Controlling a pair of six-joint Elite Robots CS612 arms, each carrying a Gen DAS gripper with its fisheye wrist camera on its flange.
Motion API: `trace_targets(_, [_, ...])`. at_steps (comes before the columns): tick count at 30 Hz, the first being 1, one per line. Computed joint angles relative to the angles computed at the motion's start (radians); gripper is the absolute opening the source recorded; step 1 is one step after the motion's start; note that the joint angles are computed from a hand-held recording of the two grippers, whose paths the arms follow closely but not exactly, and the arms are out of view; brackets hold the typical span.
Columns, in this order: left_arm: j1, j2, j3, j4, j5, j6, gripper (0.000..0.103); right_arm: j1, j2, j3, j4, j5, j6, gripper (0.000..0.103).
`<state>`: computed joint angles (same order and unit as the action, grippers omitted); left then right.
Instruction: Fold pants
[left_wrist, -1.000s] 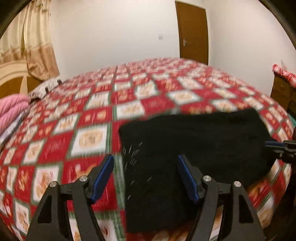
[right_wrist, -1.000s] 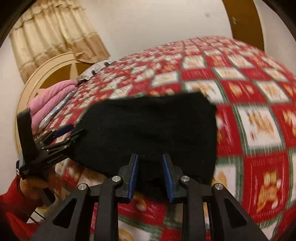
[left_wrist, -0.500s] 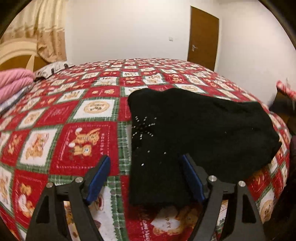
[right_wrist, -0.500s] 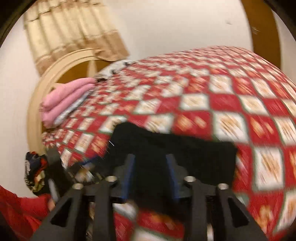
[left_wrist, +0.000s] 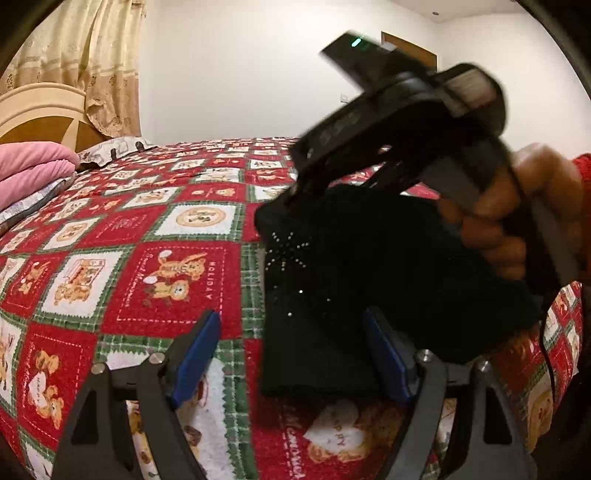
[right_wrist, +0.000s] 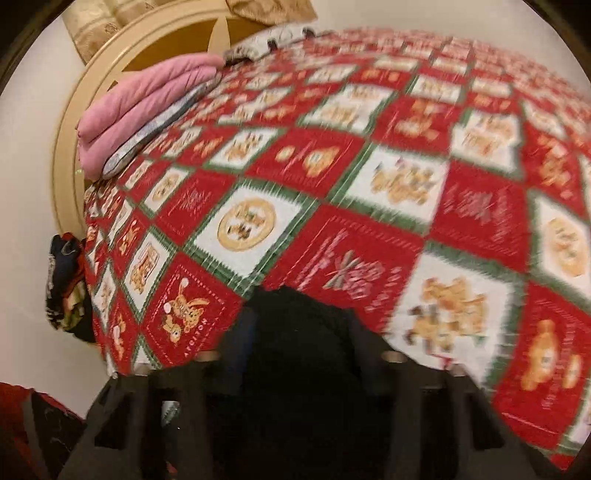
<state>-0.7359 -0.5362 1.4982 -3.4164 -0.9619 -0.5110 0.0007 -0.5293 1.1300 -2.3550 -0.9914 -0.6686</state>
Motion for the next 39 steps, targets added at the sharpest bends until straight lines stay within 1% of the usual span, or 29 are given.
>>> trace_targets(1, [0.0,0.002,-0.001,-0.005,0.002,0.002,0.082,0.003,0.001,-0.001,0.003,-0.005,0.003,0.033])
trace_targets(2, [0.0,0.004,-0.002,-0.01,0.004,0.005,0.082,0.007,-0.003,0.001,0.014,-0.012,-0.012,0.026])
trace_targets(3, [0.0,0.005,-0.002,-0.013,0.006,0.006,0.083,0.012,-0.009,0.012,-0.007,-0.028,-0.024,0.025])
trace_targets(5, [-0.001,0.008,-0.005,-0.016,0.013,0.01,0.083,0.021,-0.016,0.035,-0.081,-0.054,-0.052,0.023])
trace_targets(8, [-0.004,0.011,-0.008,-0.015,0.026,0.012,0.083,0.023,0.016,-0.004,-0.104,-0.03,-0.02,0.023])
trace_targets(10, [-0.004,0.01,-0.007,-0.011,0.025,0.009,0.083,0.023,0.041,-0.021,-0.163,-0.027,-0.014,0.023])
trace_targets(12, [-0.004,0.008,-0.004,-0.01,0.022,0.01,0.083,0.019,0.053,-0.049,-0.133,-0.003,0.034,0.023])
trace_targets(13, [-0.004,0.007,-0.003,-0.01,0.02,0.011,0.083,0.016,0.054,-0.052,-0.145,0.004,0.062,0.023])
trace_targets(15, [-0.005,0.006,-0.002,-0.009,0.021,0.013,0.083,0.007,0.046,-0.032,-0.244,0.007,0.147,0.023])
trace_targets(16, [-0.006,0.006,-0.001,-0.009,0.023,0.012,0.083,-0.005,0.039,-0.014,-0.298,0.041,0.198,0.023])
trace_targets(17, [-0.006,0.006,-0.001,-0.01,0.023,0.013,0.083,-0.02,0.028,0.007,-0.341,0.096,0.252,0.024])
trace_targets(18, [-0.005,0.006,-0.001,-0.012,0.021,0.012,0.083,-0.033,0.015,0.03,-0.368,0.137,0.283,0.024])
trace_targets(19, [-0.005,0.007,0.0,-0.014,0.019,0.009,0.083,-0.042,-0.002,0.057,-0.389,0.164,0.292,0.024])
trace_targets(20, [-0.004,0.007,0.001,-0.018,0.016,0.006,0.083,-0.051,-0.026,0.097,-0.407,0.176,0.278,0.029])
trace_targets(21, [-0.003,0.007,0.001,-0.021,0.012,0.004,0.083,-0.055,-0.04,0.12,-0.412,0.176,0.262,0.032])
trace_targets(22, [-0.002,0.006,0.002,-0.022,0.009,0.001,0.083,-0.06,-0.057,0.149,-0.416,0.172,0.239,0.04])
trace_targets(23, [0.0,0.004,0.003,-0.019,0.002,-0.004,0.083,-0.064,-0.073,0.182,-0.431,0.154,0.225,0.043])
trace_targets(25, [0.005,-0.007,0.011,-0.005,-0.025,-0.02,0.083,-0.07,-0.096,0.238,-0.488,0.105,0.224,0.043])
trace_targets(26, [0.01,-0.017,0.019,0.007,-0.047,-0.03,0.083,-0.074,-0.105,0.269,-0.544,0.074,0.226,0.043])
trace_targets(27, [0.013,-0.028,0.025,0.028,-0.061,-0.041,0.086,-0.078,-0.111,0.295,-0.596,0.056,0.228,0.043])
trace_targets(29, [0.012,-0.049,0.031,0.087,-0.045,-0.055,0.09,-0.093,-0.123,0.343,-0.662,0.054,0.237,0.043])
trace_targets(31, [0.006,-0.056,0.023,0.133,-0.008,-0.023,0.09,-0.111,-0.122,0.364,-0.674,0.064,0.264,0.043])
trace_targets(32, [0.001,-0.058,0.017,0.16,0.016,-0.003,0.091,-0.114,-0.121,0.367,-0.672,0.051,0.276,0.043])
trace_targets(34, [0.001,-0.061,0.007,0.19,0.017,0.024,0.092,-0.117,-0.116,0.37,-0.665,-0.021,0.312,0.043])
trace_targets(35, [0.004,-0.065,0.002,0.205,0.002,0.034,0.092,-0.125,-0.116,0.374,-0.67,-0.032,0.344,0.043])
trace_targets(36, [0.007,-0.068,0.001,0.205,-0.006,0.04,0.092,-0.142,-0.117,0.388,-0.702,0.0,0.393,0.043])
trace_targets(37, [0.009,-0.072,0.004,0.186,-0.011,0.051,0.092,-0.158,-0.119,0.405,-0.752,0.033,0.442,0.043])
trace_targets(38, [0.011,-0.075,0.009,0.142,-0.011,0.068,0.092,-0.184,-0.118,0.427,-0.845,0.065,0.531,0.047])
trace_targets(39, [0.014,-0.075,0.011,0.11,-0.012,0.077,0.095,-0.197,-0.117,0.44,-0.91,0.061,0.589,0.055])
